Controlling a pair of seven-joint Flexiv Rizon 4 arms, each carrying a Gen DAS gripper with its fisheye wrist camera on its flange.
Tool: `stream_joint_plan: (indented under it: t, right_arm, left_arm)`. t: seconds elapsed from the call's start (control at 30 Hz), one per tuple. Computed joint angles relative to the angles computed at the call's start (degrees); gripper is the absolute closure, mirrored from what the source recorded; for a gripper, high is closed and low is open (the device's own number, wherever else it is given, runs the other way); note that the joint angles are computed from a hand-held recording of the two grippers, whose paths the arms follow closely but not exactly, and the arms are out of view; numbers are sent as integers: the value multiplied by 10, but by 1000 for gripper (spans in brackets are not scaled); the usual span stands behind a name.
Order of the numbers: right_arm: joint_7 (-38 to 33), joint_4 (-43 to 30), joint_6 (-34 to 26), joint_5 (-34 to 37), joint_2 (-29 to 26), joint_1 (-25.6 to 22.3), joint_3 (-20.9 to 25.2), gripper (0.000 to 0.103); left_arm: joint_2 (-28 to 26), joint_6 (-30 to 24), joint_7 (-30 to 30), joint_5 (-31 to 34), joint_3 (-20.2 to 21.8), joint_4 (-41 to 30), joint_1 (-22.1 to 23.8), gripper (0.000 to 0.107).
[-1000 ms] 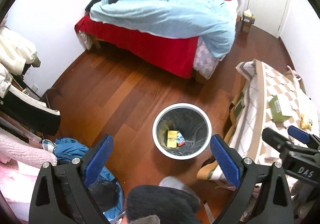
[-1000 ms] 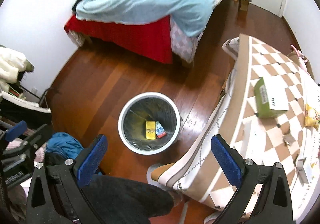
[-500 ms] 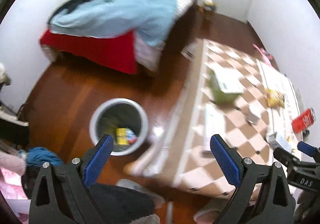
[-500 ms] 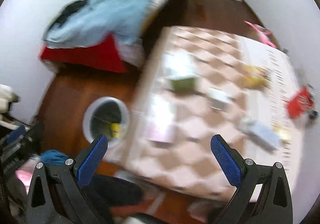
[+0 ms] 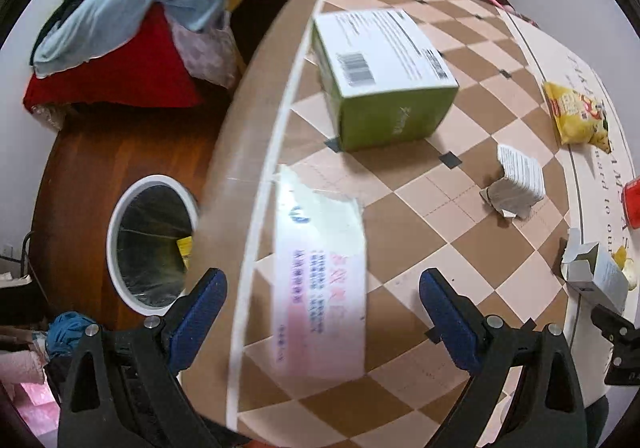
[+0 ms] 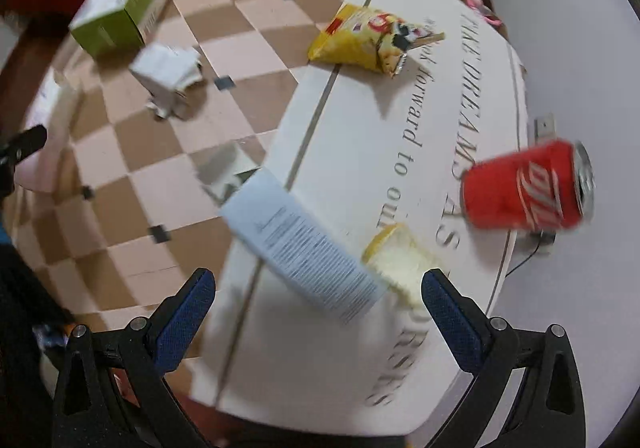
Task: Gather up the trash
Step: 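Grasp the pink-white box with left tool while right tool grasps white box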
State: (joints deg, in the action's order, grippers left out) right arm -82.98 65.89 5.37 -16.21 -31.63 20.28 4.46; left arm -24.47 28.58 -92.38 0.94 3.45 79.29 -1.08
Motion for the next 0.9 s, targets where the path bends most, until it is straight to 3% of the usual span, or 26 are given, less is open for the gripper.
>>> stream_joint_plan:
  t: [0.13, 0.17, 0.27, 0.33, 0.4, 0.43, 0.63, 0.73, 0.9]
  right_arm:
    - [-47, -60, -47, 12, -43, -4, 0, 1]
    - [-59, -75, -58, 17, -53, -4, 1, 3]
    - [-82, -103, -78, 34, -72, -8, 4, 23]
    - [-82, -115, -87, 48, -78, -11, 4, 46]
    - [-65, -118, -86, 65, -76, -14, 4, 54]
    - [-44, -127, -94, 86, -76, -20, 7, 55]
    - [135, -174, -134, 224, -83, -74, 22, 56]
    - [125, -164, -129, 211, -80, -70, 24, 45]
    - [88, -99, -83, 160, -49, -47, 21, 45]
  left_arm:
    - [-6, 1, 8, -10, -5, 2, 2, 9]
    - [-8, 0, 9, -12, -5, 2, 3, 15]
    - [-11, -3, 14, -18, -6, 1, 4, 29]
    - [-10, -1, 15, -20, -6, 3, 5, 43]
    - [-11, -4, 15, -26, -6, 2, 7, 63]
    - [-8, -5, 17, -33, -7, 6, 10, 63]
    - [29, -2, 32, -90, -17, 59, 23, 64]
    - [39, 0, 32, -90, -19, 78, 15, 64]
    - [38, 15, 22, -70, -18, 84, 1, 64]
